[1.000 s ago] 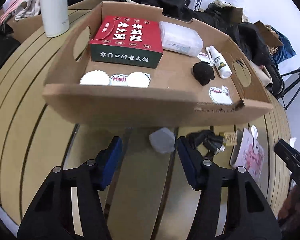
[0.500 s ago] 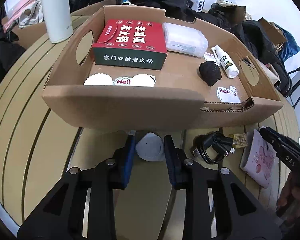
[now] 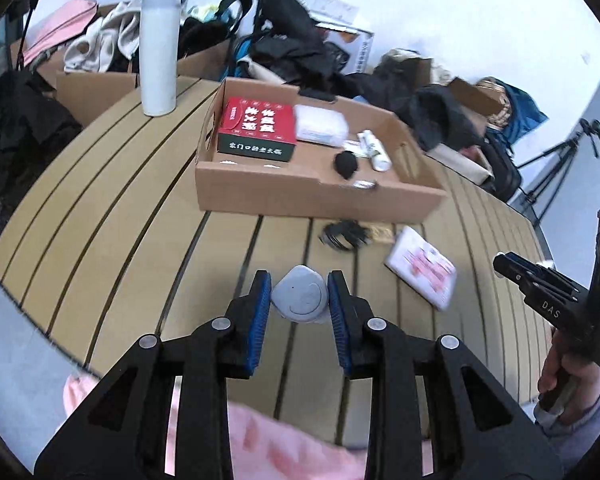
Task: Organize objects
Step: 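Carry the cap and lid into the tray and open both grippers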
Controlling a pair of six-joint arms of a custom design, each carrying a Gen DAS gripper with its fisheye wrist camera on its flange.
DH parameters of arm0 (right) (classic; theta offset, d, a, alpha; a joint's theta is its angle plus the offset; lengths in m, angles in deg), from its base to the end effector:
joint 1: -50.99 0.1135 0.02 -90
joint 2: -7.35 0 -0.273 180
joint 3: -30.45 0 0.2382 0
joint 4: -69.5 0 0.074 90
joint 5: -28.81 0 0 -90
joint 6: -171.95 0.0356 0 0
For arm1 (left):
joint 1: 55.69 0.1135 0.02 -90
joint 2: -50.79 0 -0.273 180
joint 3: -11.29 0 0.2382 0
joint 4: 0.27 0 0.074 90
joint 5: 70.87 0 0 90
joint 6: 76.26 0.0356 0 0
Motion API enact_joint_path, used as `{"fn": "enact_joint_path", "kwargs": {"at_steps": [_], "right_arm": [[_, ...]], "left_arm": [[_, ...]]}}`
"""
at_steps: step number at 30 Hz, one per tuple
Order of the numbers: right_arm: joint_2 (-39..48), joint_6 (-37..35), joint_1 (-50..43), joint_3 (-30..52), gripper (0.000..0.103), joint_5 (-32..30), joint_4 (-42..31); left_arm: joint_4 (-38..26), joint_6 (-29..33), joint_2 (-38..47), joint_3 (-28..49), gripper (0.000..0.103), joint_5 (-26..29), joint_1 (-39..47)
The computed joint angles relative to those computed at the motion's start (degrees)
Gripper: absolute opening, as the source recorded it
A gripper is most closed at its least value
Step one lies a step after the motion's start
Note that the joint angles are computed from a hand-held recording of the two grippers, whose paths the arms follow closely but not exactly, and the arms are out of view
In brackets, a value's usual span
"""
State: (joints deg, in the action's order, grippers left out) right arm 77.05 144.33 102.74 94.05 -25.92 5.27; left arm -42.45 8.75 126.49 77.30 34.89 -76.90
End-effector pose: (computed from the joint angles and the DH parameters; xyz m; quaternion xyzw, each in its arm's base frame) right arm 0.1380 0.1418 0.2472 0.1385 0.9302 -0.0257 0.3390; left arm 0.2335 -0.1010 0.2528 0.1764 0.9205 -0.1995 0.2858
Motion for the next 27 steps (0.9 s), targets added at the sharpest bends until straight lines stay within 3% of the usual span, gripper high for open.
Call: {"fn": "enact_joint_path", "kwargs": {"at_steps": [3,6,10,13,15,19,22,25,27], "right_arm": [[0.47,13.79,10.69,2.88,0.032,3.69,-8.64],[3.08,22.82,17.41,5.20,0.032,4.14,-13.55],[4.53,24.40,19.27,7.27,0.032,3.76,-15.14],[3.29,17.32,15.81,8.60,0.032,3.87,-11.98],[1.12,6.16,8.80,7.65,0.032,1.70,-3.49],[3.79,-15.74,-11.61,8.50,0.032,-11.85,12.61],[14.59,-25.51,-26.99,14.49,0.032,-23.80,21.85],[29.95,-28.08,-36.14,25.76,0.032,-32.60,23.06],[40.74,-29.13,-39.64,36.14,0.032,-34.94,20.38]], "left_arm": [[-2.68,0.91,-4.56,-1.45,0.025,1.34,0.51],[-4.49,2.21,-5.65,-0.89,0.025,3.45,1.77],[-4.41,3.96,-2.69,2.61,0.025,6.78,2.95],[-4.67,3.60,4.63,10.01,0.025,9.58,2.89],[-6.14,3.47,12.48,18.54,0.025,9.57,2.11],[-11.65,3.46,30.07,38.99,0.025,8.33,-0.33],[-15.01,4.13,43.35,55.38,0.025,1.43,-3.11],[-21.53,5.10,57.11,73.87,0.025,2.19,-3.68],[-26.36,5.89,66.17,86.87,0.026,1.88,-4.14]]}}
